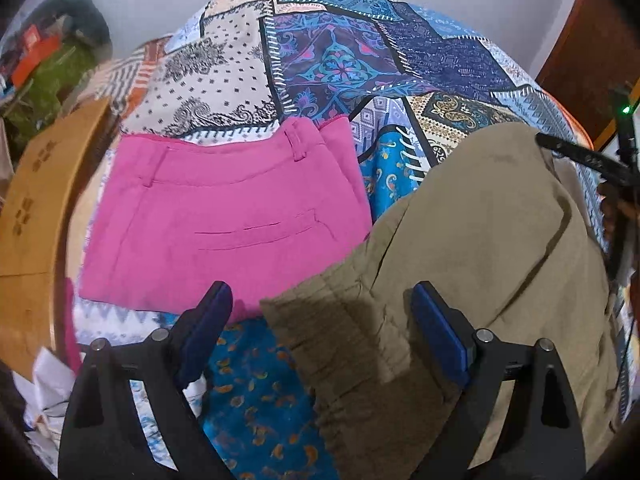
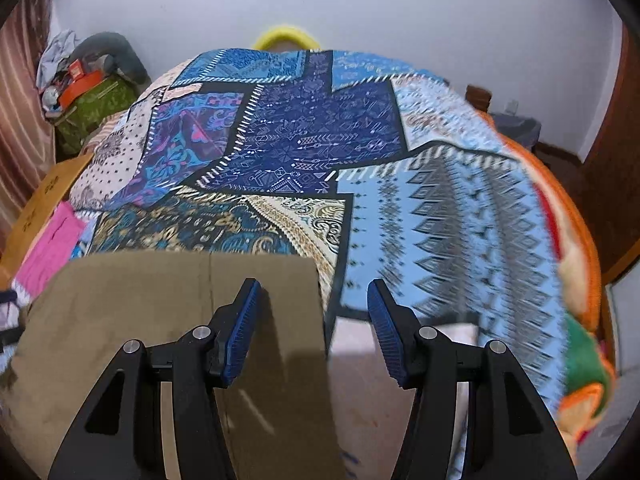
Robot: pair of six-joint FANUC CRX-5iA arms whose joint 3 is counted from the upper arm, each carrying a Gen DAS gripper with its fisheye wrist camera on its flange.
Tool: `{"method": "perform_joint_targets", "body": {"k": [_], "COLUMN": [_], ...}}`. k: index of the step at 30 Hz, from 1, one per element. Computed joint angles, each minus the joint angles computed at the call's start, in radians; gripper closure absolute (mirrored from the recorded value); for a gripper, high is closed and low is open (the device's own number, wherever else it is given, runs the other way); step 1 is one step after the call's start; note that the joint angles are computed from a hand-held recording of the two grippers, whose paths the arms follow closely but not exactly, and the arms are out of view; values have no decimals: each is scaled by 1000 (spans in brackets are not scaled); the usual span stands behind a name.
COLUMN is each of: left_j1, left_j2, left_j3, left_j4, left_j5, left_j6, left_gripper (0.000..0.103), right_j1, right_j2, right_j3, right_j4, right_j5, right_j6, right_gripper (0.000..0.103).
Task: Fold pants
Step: 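Lift the leg hem with the right gripper and fold it onto the waistband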
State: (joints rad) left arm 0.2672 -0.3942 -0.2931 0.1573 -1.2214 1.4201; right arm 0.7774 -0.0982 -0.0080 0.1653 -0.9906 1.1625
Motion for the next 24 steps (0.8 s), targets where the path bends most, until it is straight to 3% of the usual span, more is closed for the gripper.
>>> {"method": "perform_joint_targets", "body": {"k": [4,6,12,19,24], "left_j1": [28,49,35,-50,-84], "left_j2": [6,-2,-38,-59,-68], "left_j3": [-34,-65,-60,65,176], "left_j4": [46,95,54,-103,-140], "left_j5": [15,28,42,32,40], "left_j6": [-16,-30,8,78,110], "left_gripper": [29,35,48,52,52], "right_j1": [-4,5,52,101,130], "right_j2": [2,-10,-27,-60,-98], "right_j3": [-18,-36,-70,-76,-51], "right_j4": [-29,-23,100,246,362], "right_j5": [46,73,73,52,37], "right_j6": [-12,-10,-83,-140,-212], "right_gripper": [55,83,98,100,101]}}
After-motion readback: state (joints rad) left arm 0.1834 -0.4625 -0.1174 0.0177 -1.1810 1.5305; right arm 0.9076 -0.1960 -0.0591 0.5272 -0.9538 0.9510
